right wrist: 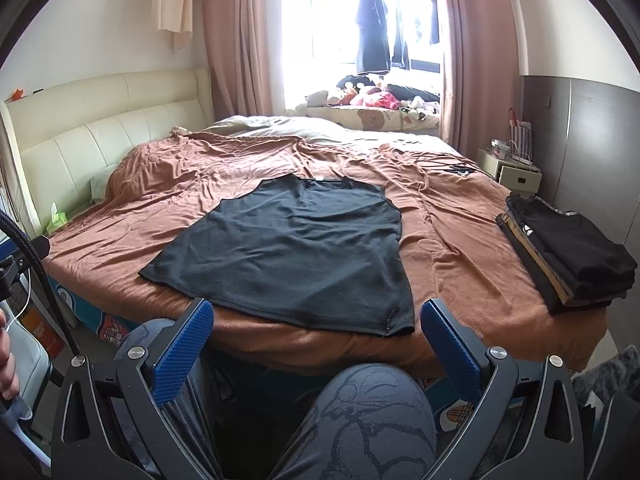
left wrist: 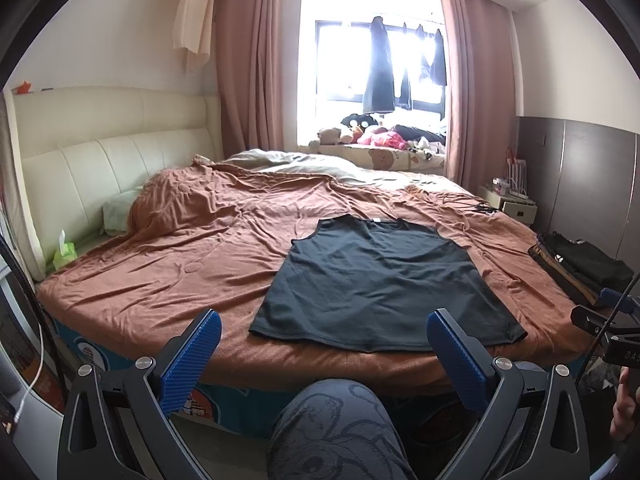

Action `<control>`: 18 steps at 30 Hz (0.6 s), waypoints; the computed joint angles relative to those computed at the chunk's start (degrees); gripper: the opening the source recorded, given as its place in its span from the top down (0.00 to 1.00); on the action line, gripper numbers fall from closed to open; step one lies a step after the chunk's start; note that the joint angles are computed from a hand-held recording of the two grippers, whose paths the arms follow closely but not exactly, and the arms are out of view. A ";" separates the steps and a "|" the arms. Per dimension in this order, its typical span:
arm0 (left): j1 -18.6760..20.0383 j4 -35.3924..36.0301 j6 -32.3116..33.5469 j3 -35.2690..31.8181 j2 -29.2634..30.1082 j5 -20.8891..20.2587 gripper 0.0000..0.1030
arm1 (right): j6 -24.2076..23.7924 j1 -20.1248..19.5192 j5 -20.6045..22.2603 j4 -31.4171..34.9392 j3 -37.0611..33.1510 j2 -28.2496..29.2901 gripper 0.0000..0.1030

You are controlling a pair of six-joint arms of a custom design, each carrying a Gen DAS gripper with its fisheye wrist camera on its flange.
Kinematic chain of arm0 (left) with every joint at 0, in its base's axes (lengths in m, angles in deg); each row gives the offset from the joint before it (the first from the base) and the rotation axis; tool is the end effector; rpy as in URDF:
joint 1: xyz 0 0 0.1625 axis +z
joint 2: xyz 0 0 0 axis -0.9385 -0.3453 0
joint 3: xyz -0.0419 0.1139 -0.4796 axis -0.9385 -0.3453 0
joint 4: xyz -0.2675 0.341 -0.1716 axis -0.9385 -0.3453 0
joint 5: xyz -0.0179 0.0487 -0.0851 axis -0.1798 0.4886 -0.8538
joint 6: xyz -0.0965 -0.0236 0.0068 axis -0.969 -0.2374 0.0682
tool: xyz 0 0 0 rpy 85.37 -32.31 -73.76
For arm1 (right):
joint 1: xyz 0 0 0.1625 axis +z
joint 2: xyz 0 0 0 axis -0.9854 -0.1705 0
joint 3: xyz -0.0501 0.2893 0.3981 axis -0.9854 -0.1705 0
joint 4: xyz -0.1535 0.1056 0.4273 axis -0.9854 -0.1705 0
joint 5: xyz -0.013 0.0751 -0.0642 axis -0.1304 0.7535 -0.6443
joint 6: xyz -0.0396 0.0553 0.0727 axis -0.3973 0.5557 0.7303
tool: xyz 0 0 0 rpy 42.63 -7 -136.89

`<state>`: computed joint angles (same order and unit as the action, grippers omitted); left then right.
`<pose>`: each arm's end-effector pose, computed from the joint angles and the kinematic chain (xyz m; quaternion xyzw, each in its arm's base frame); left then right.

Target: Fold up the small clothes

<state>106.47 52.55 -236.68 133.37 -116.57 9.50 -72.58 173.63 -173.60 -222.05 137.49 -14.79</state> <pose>-0.4102 -0.5903 0.1056 0.1367 0.7559 -0.5348 0.3520 0.1507 -0.5985 0.3175 0.2976 -0.8140 0.4354 0.2435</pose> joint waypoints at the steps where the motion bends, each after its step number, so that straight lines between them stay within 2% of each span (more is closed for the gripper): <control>1: -0.03 0.00 -0.08 0.08 -0.09 -0.01 0.00 | -0.12 -0.02 0.04 -0.12 0.05 0.00 0.00; 18: -0.33 -2.45 2.15 1.31 -1.40 -0.05 0.00 | 0.33 0.09 -0.58 -1.02 0.11 0.12 0.00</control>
<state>106.14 50.09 -234.53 134.69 -117.98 9.45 -72.25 173.71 -174.17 -223.06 137.60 -14.67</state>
